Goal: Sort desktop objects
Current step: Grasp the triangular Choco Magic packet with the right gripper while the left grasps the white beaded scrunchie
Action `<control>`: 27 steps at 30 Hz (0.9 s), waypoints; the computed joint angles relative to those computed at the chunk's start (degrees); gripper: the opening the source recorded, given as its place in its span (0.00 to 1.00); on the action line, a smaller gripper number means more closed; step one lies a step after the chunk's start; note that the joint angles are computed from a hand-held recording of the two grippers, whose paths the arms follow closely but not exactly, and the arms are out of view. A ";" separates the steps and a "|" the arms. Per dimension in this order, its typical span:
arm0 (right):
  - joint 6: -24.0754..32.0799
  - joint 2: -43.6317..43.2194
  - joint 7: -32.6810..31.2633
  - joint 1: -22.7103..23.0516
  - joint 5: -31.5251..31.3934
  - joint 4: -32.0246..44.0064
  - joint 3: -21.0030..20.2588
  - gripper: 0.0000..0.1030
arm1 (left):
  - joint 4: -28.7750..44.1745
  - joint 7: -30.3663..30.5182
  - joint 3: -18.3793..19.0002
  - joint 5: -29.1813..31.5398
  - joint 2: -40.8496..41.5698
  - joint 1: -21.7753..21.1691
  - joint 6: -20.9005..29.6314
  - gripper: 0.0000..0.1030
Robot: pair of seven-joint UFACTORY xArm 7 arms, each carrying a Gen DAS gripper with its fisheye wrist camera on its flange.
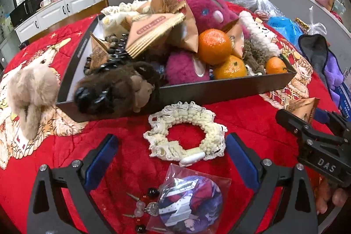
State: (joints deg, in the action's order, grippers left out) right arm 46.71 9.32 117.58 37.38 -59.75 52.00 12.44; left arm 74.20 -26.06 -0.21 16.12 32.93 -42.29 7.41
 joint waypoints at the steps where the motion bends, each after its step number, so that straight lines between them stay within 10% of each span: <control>1: -2.25 -0.31 1.51 -0.30 -1.63 -0.80 -0.35 0.79 | 0.28 0.17 -0.26 -0.14 0.17 0.18 0.09 0.97; 14: -0.72 2.35 -0.21 0.86 -0.35 1.36 -0.94 0.79 | 1.97 -0.82 1.53 1.65 1.64 -1.49 0.99 0.93; 17: -0.85 2.17 0.27 1.02 -0.80 1.14 -1.02 0.71 | 1.40 -3.53 4.40 3.02 1.11 -3.88 0.47 0.68; 19: -0.13 1.92 0.38 1.11 -0.89 1.04 -0.99 0.46 | 0.73 -3.79 4.08 3.49 0.39 -3.63 0.26 0.52; 27: -1.05 0.68 2.16 0.43 -2.61 -0.22 -0.61 0.40 | -1.28 -4.99 2.73 3.93 -1.72 -2.55 -0.07 0.32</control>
State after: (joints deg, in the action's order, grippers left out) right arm 45.66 10.01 119.75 37.81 -62.36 51.79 11.83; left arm 72.92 -31.04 2.52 20.05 31.21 -44.84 7.35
